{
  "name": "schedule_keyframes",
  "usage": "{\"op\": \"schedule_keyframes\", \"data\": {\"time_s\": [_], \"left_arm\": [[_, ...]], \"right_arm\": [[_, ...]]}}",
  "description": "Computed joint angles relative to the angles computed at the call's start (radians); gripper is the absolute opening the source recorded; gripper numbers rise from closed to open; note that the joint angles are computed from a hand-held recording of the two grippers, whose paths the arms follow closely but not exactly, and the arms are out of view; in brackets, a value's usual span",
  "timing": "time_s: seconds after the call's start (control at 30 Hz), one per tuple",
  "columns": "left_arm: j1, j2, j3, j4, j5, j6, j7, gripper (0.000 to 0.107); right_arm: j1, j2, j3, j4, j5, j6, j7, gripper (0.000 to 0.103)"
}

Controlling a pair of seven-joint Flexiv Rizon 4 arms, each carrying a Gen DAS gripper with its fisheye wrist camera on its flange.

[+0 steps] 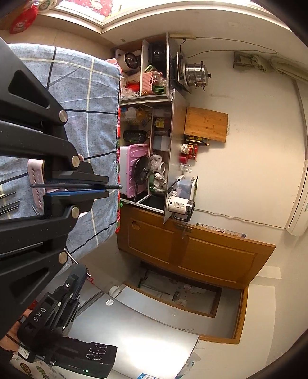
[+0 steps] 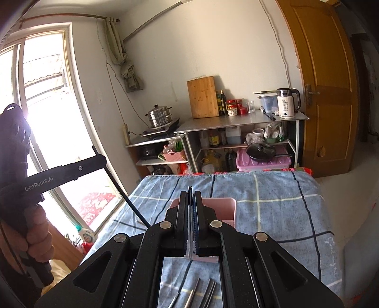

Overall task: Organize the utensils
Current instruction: 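Lift and carry both steel chopsticks over the pink basket, then drop the steel chopsticks into the basket by opening both tools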

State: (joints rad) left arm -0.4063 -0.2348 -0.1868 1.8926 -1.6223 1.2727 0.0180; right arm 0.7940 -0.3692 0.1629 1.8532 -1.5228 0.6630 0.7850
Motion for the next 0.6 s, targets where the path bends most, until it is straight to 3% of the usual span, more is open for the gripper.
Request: {"op": "schedule_keyframes", "data": {"time_s": [0.27, 0.6], "left_arm": [[0.007, -0.086, -0.026, -0.099, 0.016, 0.041, -0.021, 0.004], [0.049, -0.194, -0.06, -0.142, 0.119, 0.027, -0.134, 0.004]], "right_arm": [[-0.03, -0.02, -0.027, -0.031, -0.042, 0.024, 0.036, 0.004], [-0.047, -0.092, -0.055, -0.067, -0.015, 0.084, 0.044, 0.004]]}}
